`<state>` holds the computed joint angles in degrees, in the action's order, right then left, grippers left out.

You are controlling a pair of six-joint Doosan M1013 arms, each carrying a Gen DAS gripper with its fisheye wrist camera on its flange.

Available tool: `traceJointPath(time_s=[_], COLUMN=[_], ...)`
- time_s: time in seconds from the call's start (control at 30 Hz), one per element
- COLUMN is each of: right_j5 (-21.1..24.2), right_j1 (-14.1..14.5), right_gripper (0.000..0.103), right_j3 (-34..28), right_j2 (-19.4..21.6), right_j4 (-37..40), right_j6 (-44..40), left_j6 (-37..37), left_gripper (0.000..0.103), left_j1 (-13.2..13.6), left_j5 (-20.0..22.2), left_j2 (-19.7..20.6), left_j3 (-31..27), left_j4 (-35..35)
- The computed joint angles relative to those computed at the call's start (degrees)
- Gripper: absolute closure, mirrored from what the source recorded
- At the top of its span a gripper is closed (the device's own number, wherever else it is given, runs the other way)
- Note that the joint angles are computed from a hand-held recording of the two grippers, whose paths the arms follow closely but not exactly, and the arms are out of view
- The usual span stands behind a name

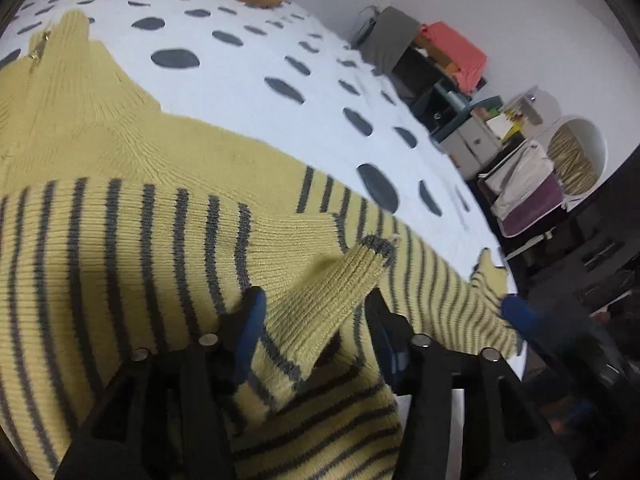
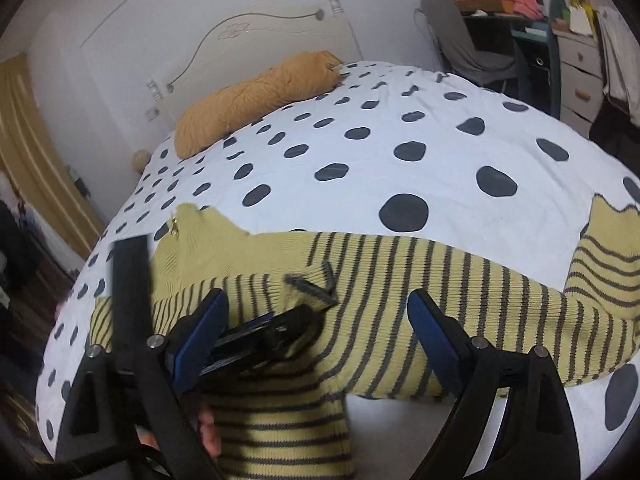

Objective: Fold large clothes

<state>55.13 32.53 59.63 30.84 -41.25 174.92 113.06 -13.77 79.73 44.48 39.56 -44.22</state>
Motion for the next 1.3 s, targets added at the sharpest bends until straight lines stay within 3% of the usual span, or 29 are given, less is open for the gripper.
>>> traceJointPath(time_s=[0.07, 0.1, 0.17, 0.23, 0.3, 0.37, 0.47, 0.57, 0.6, 0.83, 0.93, 0.97, 1.0, 1.03, 1.1, 1.17, 1.3], right_j5=[-3.87, -5.86, -8.44, -8.15, -7.54, -9.87, -13.81, -11.77, -12.13, -13.86, -9.81, -11.17, -12.16, -10.15, -5.88, -4.03, -0.87], right_j1=[-0.84, -1.34, -2.05, -2.57, -3.27, -4.23, -5.29, -5.85, -5.53, -4.48, -5.88, -5.93, -5.67, -5.01, -3.67, -2.22, -1.46], right_gripper=[0.012, 0.013, 0.014, 0.018, 0.027, 0.033, 0.048, 0.089, 0.091, 0.093, 0.091, 0.089, 0.078, 0.070, 0.038, 0.034, 0.034], right_j3=[1.37, 1.71, 1.70, 0.44, -1.01, -1.05, -1.90, -5.02, -4.54, 2.49, 1.07, 2.09, 3.08, 3.29, 3.96, 7.11, 14.71], right_j2=[-0.62, -0.70, -0.35, 0.67, 1.92, 2.62, 4.07, 6.33, 6.22, 1.37, 3.21, 2.78, 2.04, 1.29, -0.29, -3.32, -10.14], right_j4=[2.51, 4.59, 8.67, 12.96, 18.02, 22.93, 27.92, 32.38, 30.18, 18.93, 28.22, 27.86, 25.87, 21.44, 13.22, 4.69, -1.28], right_j6=[0.55, -0.16, -1.74, -3.93, -6.70, -8.36, -11.63, -16.70, -15.35, -4.14, -9.42, -8.52, -6.43, -2.80, 2.36, 7.80, 14.71], left_j6=[0.27, 1.07, 2.56, 1.77, -0.19, -4.38, -9.98, -13.40, -13.32, -10.64, -12.45, -12.23, -12.09, -11.90, -10.59, -8.40, -2.92], left_gripper=[0.042, 0.039, 0.013, 0.012, 0.012, 0.012, 0.012, 0.012, 0.012, 0.012, 0.012, 0.012, 0.012, 0.012, 0.012, 0.012, 0.011], left_j1=[1.37, 2.56, 4.02, 5.49, 6.73, 7.33, 9.76, 10.48, 10.48, 9.83, 8.73, 8.45, 8.13, 7.85, 7.38, 6.88, 5.14], left_j5=[-1.87, -5.14, -12.23, -22.74, -26.94, -25.96, -21.85, -20.09, -19.39, -17.42, -18.01, -18.60, -19.34, -20.49, -22.89, -24.32, -23.30], left_j2=[-1.63, -3.67, -7.31, -11.28, -12.37, -11.46, -8.39, -6.73, -6.21, -3.92, -3.36, -3.70, -4.28, -5.14, -7.09, -8.45, -10.47], left_j3=[1.42, 3.91, 8.37, 13.81, 15.67, 14.40, 10.52, 8.54, 7.85, 5.20, 4.70, 5.12, 5.75, 6.75, 8.96, 10.34, 12.04], left_j4=[-1.20, -1.59, 1.91, 9.34, 16.26, 23.04, 24.14, 24.69, 24.54, 26.68, 31.24, 32.23, 33.39, 34.00, 32.86, 30.13, 23.66])
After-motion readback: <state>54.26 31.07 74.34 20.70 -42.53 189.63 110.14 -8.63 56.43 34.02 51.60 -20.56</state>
